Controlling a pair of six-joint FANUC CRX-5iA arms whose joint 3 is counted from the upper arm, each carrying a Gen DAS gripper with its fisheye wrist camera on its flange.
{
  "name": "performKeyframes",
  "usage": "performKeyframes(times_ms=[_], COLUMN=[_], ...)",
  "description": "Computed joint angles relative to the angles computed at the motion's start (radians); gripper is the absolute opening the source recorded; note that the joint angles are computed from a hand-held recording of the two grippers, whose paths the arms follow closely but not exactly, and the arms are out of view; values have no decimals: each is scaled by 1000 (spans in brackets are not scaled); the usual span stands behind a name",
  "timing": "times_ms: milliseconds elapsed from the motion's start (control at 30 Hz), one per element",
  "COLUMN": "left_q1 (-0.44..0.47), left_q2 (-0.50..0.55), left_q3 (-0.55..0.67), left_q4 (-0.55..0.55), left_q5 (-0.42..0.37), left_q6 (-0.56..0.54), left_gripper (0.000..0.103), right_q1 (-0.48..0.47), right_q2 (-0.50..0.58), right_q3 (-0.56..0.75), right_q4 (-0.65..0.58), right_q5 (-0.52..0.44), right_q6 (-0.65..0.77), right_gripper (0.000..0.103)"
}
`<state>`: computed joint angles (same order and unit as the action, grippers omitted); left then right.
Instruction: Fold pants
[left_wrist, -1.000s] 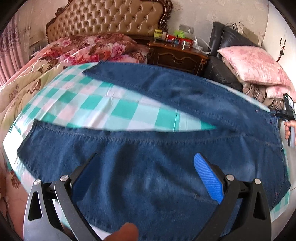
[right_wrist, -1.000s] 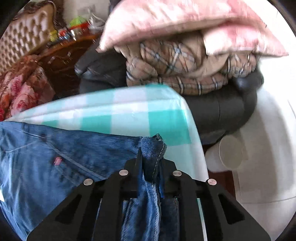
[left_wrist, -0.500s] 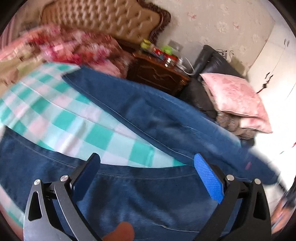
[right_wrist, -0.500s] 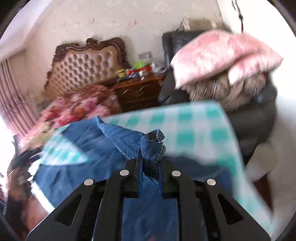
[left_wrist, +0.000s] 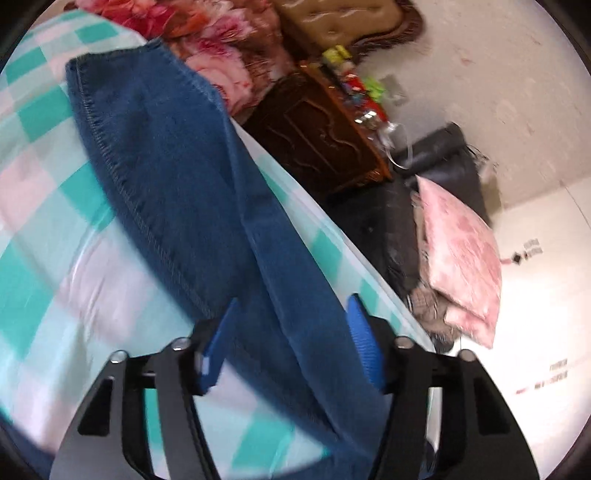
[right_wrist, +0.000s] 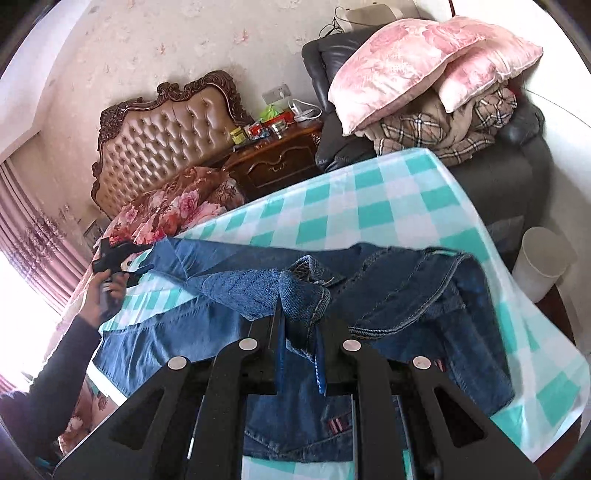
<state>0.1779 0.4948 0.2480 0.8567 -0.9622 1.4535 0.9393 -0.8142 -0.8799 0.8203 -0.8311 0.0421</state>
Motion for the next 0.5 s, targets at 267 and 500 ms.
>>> performKeyframes(times_ms=[267,500], left_q1=[8,38], left_q2=[265,266], left_q3=[401,414], left_q4=[-227,-168], left_q5=[-95,-100], left_q6=[301,270], left_gripper=[37,1], right_q1=[-36,-69], right_q2=[5,15], right_q3=[25,75], right_q4=[-48,-140], right_q5=[-1,-44], right_q6=[54,169], right_gripper=[15,15])
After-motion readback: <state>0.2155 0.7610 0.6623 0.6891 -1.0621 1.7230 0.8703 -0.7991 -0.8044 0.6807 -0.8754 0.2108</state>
